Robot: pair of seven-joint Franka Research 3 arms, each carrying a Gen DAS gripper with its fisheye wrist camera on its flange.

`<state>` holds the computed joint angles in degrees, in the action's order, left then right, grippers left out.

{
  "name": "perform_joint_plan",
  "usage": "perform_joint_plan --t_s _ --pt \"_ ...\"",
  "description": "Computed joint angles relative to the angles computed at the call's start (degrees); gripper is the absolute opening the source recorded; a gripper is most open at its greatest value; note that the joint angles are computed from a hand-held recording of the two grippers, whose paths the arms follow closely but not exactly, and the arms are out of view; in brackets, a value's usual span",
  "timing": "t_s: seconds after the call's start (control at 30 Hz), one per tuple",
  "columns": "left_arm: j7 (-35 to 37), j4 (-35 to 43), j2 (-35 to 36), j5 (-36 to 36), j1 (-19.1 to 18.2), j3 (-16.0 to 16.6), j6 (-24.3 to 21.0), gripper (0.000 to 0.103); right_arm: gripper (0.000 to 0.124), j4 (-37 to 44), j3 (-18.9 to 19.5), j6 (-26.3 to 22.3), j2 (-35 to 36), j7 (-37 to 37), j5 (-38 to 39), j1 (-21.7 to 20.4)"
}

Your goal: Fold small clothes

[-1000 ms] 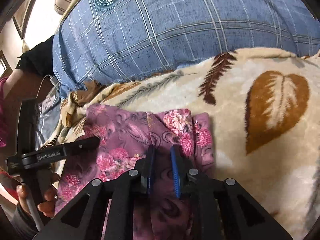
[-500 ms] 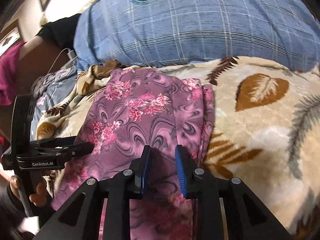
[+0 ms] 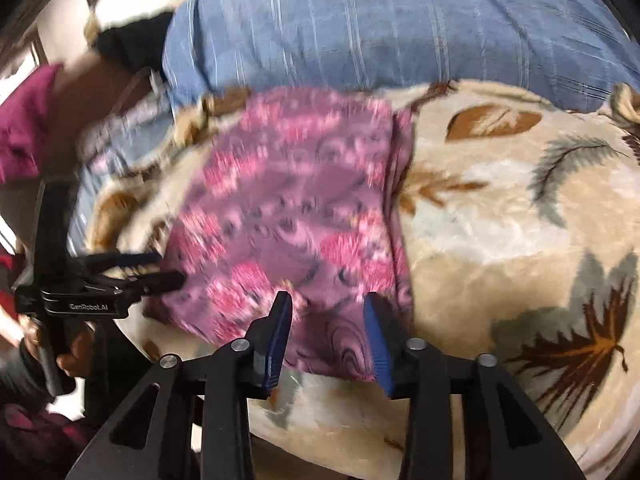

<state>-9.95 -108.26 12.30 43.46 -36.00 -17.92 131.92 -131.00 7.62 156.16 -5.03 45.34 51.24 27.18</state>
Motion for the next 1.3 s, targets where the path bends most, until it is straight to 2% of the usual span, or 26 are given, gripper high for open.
perform_joint_plan --t_s 0.1,0.13,0.2,0.23,0.27,0.3,0.33,0.4,0.43,0.53,0.63,0.7,0.77,0.83,0.87,0.9,1.03,1.17,1.3 --pt "0.14 1.82 0.34 -0.07 0.34 0.38 -0.97 0.082 0.041 1.24 -0.21 1.87 1.17 0.00 2.65 -0.01" --pt "0.37 3.38 1.09 0.14 0.29 0.63 -2.29 0.082 0.041 2.63 -0.30 1.14 2.34 0.35 3.78 -0.12" --pt "1.14 6.91 3.46 0.12 -0.16 0.98 -5.47 0.082 0.041 4.23 0.46 3.18 4.43 1.47 3.80 -0.12" --pt "2.18 7.83 4.54 -0.71 0.13 1.23 -5.81 0.084 0.040 4.75 0.99 5.09 5.68 3.51 1.17 -0.06" --pt "2.79 8.45 5.51 -1.90 0.56 1.47 -5.35 0.089 0.040 5.19 1.28 7.77 7.80 8.44 -5.47 0.31" --pt "2.04 7.98 5.63 -2.88 0.81 1.67 -4.06 0.090 0.043 5.63 0.47 8.39 9.39 13.55 -11.54 1.40" --pt "0.89 6.61 4.96 -3.61 1.28 1.91 -1.62 0.089 0.045 5.78 1.57 9.11 9.81 16.00 -13.59 0.49" --pt "-0.26 3.17 2.45 -4.13 2.50 2.27 3.72 0.089 0.046 6.73 1.70 7.55 9.56 18.42 -16.55 0.02" --pt "-1.07 2.30 1.34 -2.75 2.60 2.67 4.88 0.089 0.046 7.53 1.94 7.12 9.49 17.77 -16.36 -0.43" --pt "-0.74 5.54 1.17 1.14 2.36 3.20 -0.12 0.089 0.048 11.52 2.85 8.48 10.98 15.35 -11.61 -1.61" --pt "3.51 12.59 5.30 1.23 2.75 3.69 -5.54 0.089 0.048 18.47 4.35 6.28 15.28 12.95 -5.70 -2.93" --pt "5.50 16.65 8.62 0.31 2.73 4.39 -8.15 0.089 0.045 22.92 5.05 5.53 18.86 12.60 -5.09 -3.11" --pt "8.24 19.40 11.66 -2.61 2.35 5.84 -9.43 0.089 0.044 27.74 3.50 2.57 23.24 18.12 -11.00 -1.60" --pt "7.95 18.26 12.35 -4.04 3.70 5.18 -6.75 0.090 0.043 31.06 0.27 -0.18 27.16 26.81 -20.91 1.17" --pt "6.13 16.71 12.02 -3.91 3.78 5.70 -4.05 0.093 0.048 31.06 0.99 1.70 28.05 26.67 -21.34 0.69" --pt "4.22 15.76 11.72 -3.45 3.47 6.26 -2.94 0.095 0.061 30.31 1.35 4.07 28.22 27.12 -21.95 0.55" --pt "3.12 14.92 11.63 -2.10 2.93 6.93 -2.52 0.103 0.062 30.43 4.98 3.50 28.59 25.47 -19.01 -3.19" --pt "2.48 14.31 11.28 -2.30 3.16 6.90 -1.83 0.103 0.063 30.02 4.42 4.14 28.36 26.79 -20.76 -2.47" --pt "2.99 15.27 11.58 -2.15 2.65 6.79 -3.65 0.103 0.064 29.00 4.71 4.32 27.45 26.98 -21.04 -2.89"
